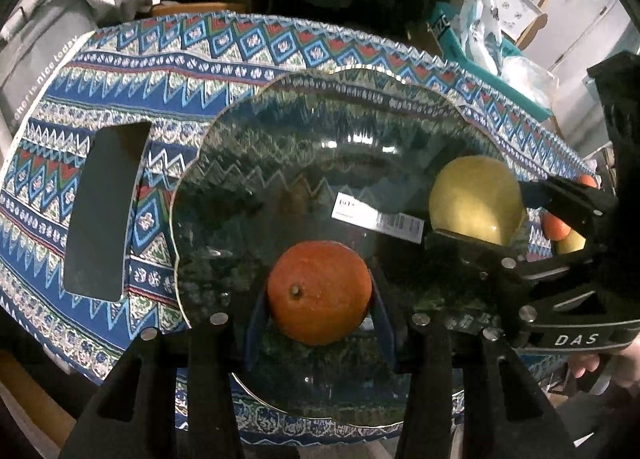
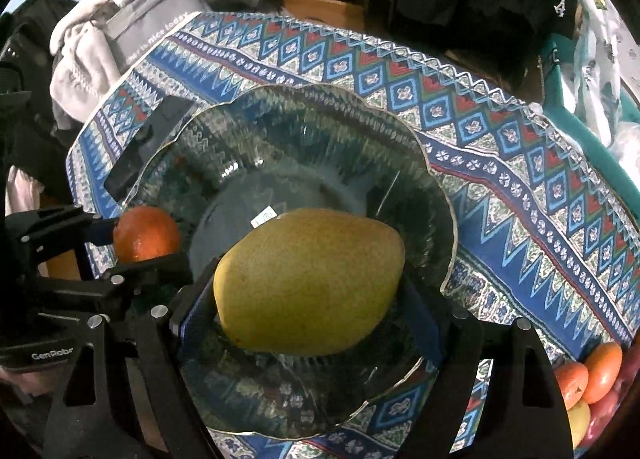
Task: Organize fruits
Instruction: 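Carry the green pear and tangerine over the glass bowl with both tools, then open the right tool over the bowl while the left tool releases the tangerine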
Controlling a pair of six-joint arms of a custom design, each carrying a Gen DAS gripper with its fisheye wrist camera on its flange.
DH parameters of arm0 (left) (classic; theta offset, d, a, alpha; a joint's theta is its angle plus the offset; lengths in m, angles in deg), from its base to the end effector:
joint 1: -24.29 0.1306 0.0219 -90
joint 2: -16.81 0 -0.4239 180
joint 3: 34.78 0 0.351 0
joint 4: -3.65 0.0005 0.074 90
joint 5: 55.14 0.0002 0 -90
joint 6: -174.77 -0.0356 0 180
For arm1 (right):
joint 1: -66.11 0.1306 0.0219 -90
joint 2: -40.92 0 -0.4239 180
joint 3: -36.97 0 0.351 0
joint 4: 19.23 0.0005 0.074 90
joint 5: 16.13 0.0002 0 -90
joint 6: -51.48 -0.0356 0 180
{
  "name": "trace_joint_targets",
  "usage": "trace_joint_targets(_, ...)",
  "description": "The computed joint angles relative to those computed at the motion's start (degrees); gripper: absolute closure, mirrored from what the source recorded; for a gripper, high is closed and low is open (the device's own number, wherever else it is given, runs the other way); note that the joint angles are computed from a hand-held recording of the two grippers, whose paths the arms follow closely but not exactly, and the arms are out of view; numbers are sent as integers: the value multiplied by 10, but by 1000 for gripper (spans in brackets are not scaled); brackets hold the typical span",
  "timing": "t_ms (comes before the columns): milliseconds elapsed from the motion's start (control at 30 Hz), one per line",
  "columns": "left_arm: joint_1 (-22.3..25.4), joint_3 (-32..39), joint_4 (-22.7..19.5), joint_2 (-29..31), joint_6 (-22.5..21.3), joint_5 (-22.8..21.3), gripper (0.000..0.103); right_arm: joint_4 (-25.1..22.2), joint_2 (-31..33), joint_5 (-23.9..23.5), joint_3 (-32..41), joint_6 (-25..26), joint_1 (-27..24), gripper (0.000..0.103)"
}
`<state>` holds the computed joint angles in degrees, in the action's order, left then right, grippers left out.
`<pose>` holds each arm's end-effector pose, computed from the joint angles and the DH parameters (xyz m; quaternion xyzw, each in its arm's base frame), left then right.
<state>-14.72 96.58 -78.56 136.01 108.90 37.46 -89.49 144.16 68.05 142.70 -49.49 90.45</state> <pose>0.4719 -0.3850 0.4715 0.1314 0.9758 -0.1097 0.1358 0.4642 0.2134 0.4571 -0.1238 0.9722 0.1059 0.1684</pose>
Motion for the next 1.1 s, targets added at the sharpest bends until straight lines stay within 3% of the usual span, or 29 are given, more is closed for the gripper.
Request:
trace_joint_targets(233,-1,4,-17,6,2,0,56,-8,4,9,-1,9,6,20)
trace_joint_targets(367,0,4,-25,7,6,3,47,-5,1,5,-3,10,6,20)
trace_joint_targets(433,-2,7,-27,9,6,1,47,0,-2,1,-3,0,4,25)
trace_joint_targets(633,-8,18,-32,8,-2,-15,46,6,-14,-4,-4,-11,-8,25)
trace_joint_targets(1100,-27,89,-49,28,-10,-28,35,17,-53,8,-4,-23,-18,25)
